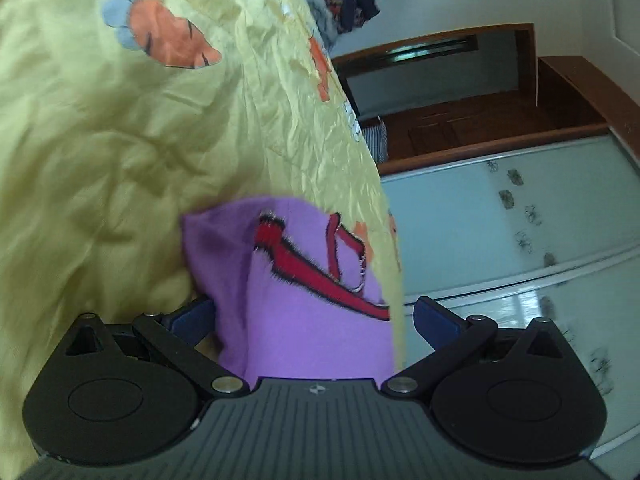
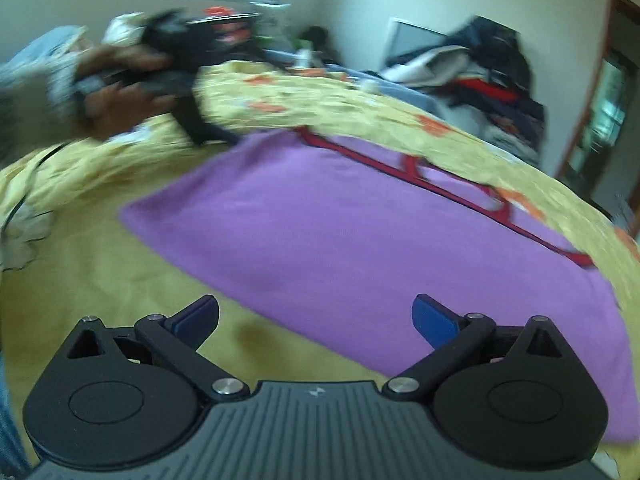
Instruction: Fold small clothes
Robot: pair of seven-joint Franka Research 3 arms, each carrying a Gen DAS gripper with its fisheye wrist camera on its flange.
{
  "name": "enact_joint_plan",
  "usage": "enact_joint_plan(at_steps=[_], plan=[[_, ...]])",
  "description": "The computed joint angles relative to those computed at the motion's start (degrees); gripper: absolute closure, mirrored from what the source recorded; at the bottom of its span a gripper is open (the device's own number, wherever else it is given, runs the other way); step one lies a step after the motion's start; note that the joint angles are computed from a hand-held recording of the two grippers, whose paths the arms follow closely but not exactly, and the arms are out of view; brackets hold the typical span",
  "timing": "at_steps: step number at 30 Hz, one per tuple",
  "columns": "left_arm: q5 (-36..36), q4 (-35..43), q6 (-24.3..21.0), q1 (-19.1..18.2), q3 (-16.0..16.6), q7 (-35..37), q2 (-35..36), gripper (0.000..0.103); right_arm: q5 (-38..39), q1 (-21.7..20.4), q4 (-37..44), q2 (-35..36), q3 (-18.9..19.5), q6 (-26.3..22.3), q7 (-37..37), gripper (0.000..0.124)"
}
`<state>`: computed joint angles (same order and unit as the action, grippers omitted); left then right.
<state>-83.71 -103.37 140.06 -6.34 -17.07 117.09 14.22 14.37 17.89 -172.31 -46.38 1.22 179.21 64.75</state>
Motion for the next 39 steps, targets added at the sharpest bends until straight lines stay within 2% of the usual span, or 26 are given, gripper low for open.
enact_joint_plan(at_steps=[3,7,10,12,14,15,17,18,19,21,23,27,28,30,31,33,34,35,38,39], plan=[[7.2,7.5,-4.0,0.1,0.3,-5.8,5.6,0.000,-0.3,1.8,1.1,1.8,0.4,0.2,0.0,0.021],[19.6,18.0,-8.2,-0.4,-0.5,-12.9,12.7,0.000,-2.0,0.8,2.4,4.8,3.8,2.2,-0.3,0.021],[25.8,23.4,-10.1,-0.6,-1.3,-16.7,16.2,0.002,-4.6,-3.3,3.6,6.8,10.5,4.1,0.6,0.021],[29.8,25.1,-10.6,-0.6,-1.6,-18.2,17.0,0.013,-6.7,-7.1,4.0,7.6,16.3,6.2,1.1,0.021],[33.4,24.3,-10.1,-0.5,-1.7,-20.2,16.2,0.042,-8.5,-9.8,3.6,7.7,20.8,9.0,1.0,0.021],[35.0,23.8,-10.1,-0.3,-1.9,-20.6,15.8,0.051,-9.0,-10.1,3.4,7.7,22.1,9.6,0.8,0.021],[38.2,23.7,-10.2,0.2,-2.1,-21.7,15.9,0.089,-9.9,-9.2,4.1,9.1,22.1,9.5,0.0,0.021],[39.3,23.3,-10.1,0.6,-2.3,-22.6,15.9,0.094,-9.9,-11.1,4.4,9.3,24.3,10.7,0.3,0.021],[38.7,22.6,-10.0,1.8,-3.3,-21.5,15.8,0.094,-10.1,-12.6,4.9,9.6,26.2,10.9,0.1,0.021],[38.8,21.7,-9.2,2.8,-4.3,-20.1,15.5,0.094,-10.3,-12.8,6.6,11.3,26.3,10.7,-1.0,0.021],[39.7,21.6,-8.8,2.8,-4.7,-19.6,15.3,0.094,-10.4,-15.5,7.6,12.1,29.2,11.3,-0.7,0.021],[41.7,22.8,-8.9,2.5,-5.0,-19.8,16.0,0.094,-11.0,-16.5,9.4,13.6,30.3,10.9,-1.8,0.023],[41.8,22.7,-9.1,2.8,-5.1,-19.7,15.9,0.094,-11.1,-15.9,9.6,14.0,29.7,10.7,-2.2,0.029],[42.2,22.6,-9.2,2.9,-5.2,-19.6,15.8,0.094,-11.1,-16.3,9.8,14.3,30.6,11.0,-2.4,0.034],[42.3,22.5,-9.0,2.9,-5.2,-19.9,15.7,0.094,-11.3,-16.6,9.9,14.4,31.2,11.2,-2.8,0.042],[42.2,22.2,-8.6,2.9,-5.4,-19.9,15.6,0.094,-10.7,-19.5,10.6,14.0,35.0,9.8,-2.2,0.072],[42.1,21.9,-8.3,2.9,-5.4,-19.9,15.4,0.094,-10.7,-19.8,11.1,14.3,35.4,8.2,-1.5,0.103],[41.8,21.6,-8.0,3.0,-5.5,-19.8,15.3,0.094,-10.8,-20.9,11.4,14.5,36.4,7.2,-0.3,0.116],[40.2,19.9,-6.5,3.4,-5.9,-19.7,14.5,0.094,-11.1,-20.7,10.8,15.4,36.0,9.4,2.2,0.118],[39.3,19.0,-5.7,3.7,-6.0,-19.5,14.0,0.094,-10.9,-19.1,11.1,16.1,34.2,9.1,2.6,0.118]])
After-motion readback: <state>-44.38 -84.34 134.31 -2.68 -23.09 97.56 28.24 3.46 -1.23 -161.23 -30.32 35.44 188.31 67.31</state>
